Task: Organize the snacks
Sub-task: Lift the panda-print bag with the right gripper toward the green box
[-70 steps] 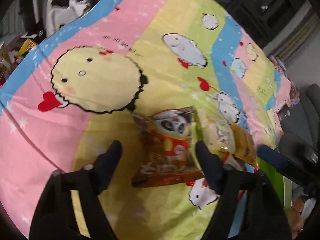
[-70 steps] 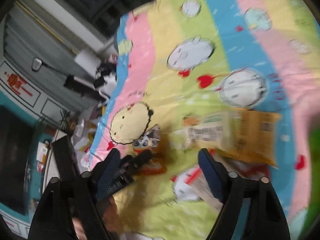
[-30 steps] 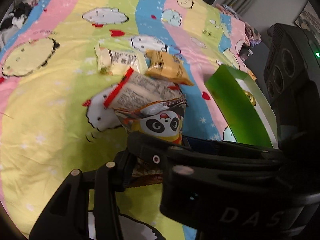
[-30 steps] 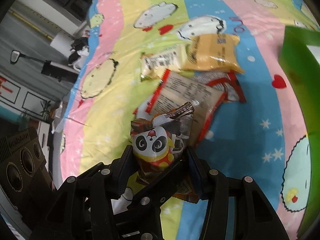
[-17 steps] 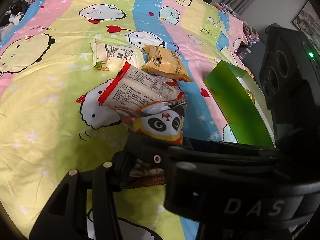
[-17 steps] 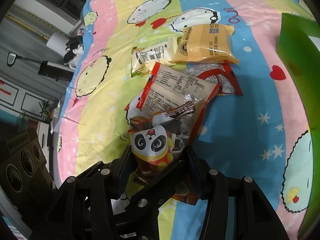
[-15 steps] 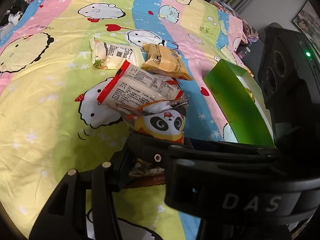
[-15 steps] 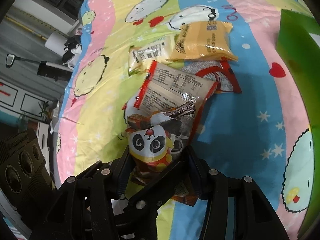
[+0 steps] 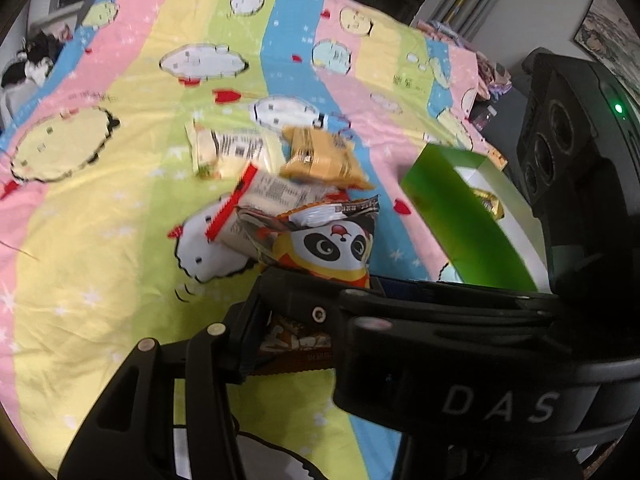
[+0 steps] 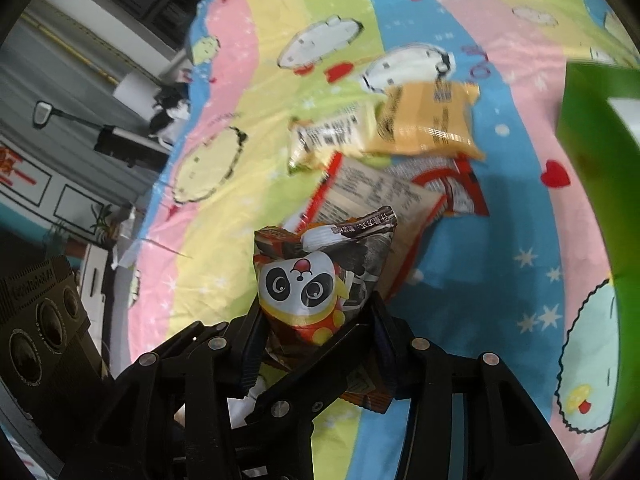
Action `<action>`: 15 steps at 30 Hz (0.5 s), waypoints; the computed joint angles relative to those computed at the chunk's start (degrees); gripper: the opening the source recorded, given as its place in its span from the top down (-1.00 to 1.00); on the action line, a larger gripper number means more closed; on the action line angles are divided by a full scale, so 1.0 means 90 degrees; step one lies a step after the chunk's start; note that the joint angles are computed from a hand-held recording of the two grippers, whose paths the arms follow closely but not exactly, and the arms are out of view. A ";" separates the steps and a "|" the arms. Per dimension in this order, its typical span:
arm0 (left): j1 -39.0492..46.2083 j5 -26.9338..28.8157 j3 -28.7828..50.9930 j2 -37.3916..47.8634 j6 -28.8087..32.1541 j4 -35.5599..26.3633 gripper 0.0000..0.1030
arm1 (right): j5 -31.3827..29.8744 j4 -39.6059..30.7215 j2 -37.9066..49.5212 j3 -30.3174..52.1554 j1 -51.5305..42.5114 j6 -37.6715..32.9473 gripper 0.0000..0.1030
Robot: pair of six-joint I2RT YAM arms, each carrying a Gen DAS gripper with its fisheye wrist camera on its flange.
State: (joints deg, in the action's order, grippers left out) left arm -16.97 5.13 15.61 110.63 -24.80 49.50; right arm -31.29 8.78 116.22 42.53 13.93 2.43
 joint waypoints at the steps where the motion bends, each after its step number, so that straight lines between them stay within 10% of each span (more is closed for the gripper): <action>1: -0.0041 -0.0103 -0.0042 -0.0114 -0.0024 -0.0020 0.10 | -0.0015 0.0040 -0.0125 -0.0070 0.0011 0.0015 0.04; 15: -0.1192 -0.1537 -0.0281 -0.2607 -0.0158 -0.1235 0.11 | -0.0341 -0.0264 -0.2405 -0.0908 -0.0484 -0.0453 0.04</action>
State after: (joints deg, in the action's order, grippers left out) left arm -27.70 -8.70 13.08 87.17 -26.22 38.39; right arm -34.35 6.40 94.57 34.36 9.57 -1.65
